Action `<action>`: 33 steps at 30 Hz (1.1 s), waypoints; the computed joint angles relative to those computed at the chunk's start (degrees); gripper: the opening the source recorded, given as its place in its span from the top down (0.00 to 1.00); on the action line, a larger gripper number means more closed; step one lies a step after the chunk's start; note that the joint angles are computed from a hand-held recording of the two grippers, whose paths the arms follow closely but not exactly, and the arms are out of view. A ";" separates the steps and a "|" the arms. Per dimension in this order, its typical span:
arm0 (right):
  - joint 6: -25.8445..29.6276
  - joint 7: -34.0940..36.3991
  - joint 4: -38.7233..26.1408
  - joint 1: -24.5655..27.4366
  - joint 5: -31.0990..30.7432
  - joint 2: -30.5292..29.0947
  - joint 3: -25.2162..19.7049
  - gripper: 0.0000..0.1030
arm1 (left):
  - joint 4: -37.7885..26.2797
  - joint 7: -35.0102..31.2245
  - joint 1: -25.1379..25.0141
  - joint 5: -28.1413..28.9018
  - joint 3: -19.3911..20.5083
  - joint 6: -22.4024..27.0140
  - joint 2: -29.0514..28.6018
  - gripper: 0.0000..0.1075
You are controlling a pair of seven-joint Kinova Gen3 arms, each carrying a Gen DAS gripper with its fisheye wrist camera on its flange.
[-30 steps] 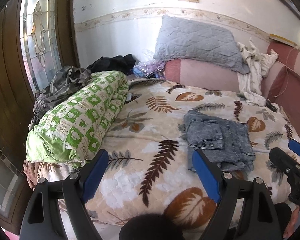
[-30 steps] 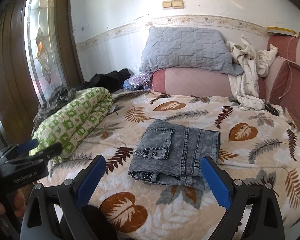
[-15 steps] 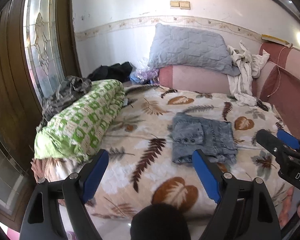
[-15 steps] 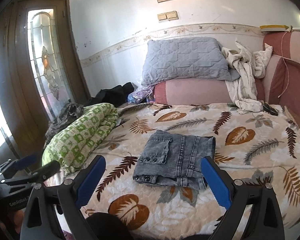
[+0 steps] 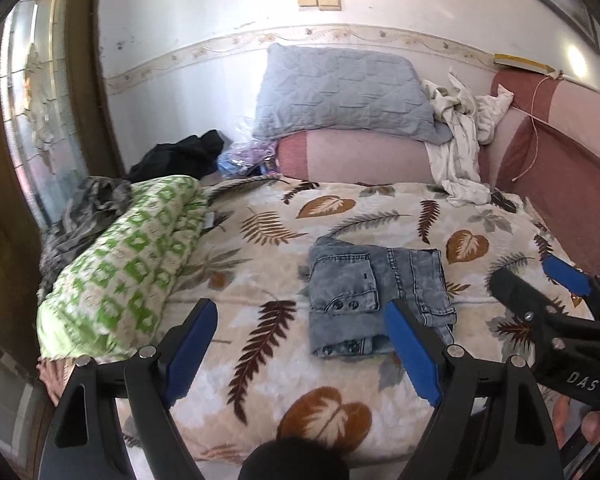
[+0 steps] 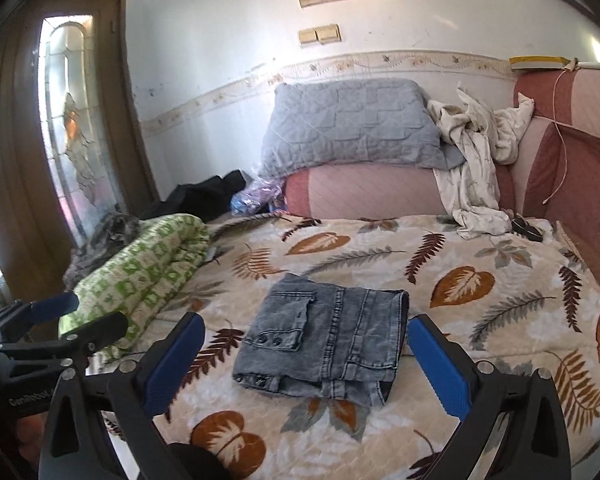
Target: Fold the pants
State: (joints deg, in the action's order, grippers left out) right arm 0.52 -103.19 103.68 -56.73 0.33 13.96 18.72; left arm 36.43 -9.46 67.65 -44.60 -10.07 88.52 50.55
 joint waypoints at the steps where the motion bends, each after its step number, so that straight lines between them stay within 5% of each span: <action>1: 0.50 -0.22 -1.32 0.21 -0.26 1.18 0.06 0.00 | 1.23 0.15 -0.77 0.23 0.14 -1.32 -0.48 0.20; 19: 7.21 -8.65 -14.96 6.02 6.18 12.97 -6.07 0.00 | 15.04 1.70 -8.46 1.44 2.71 -13.66 -5.18 0.20; 33: 11.48 -10.93 -21.54 10.10 10.76 18.89 -11.28 0.00 | 18.96 0.87 -13.83 5.31 3.93 -20.17 -3.68 0.20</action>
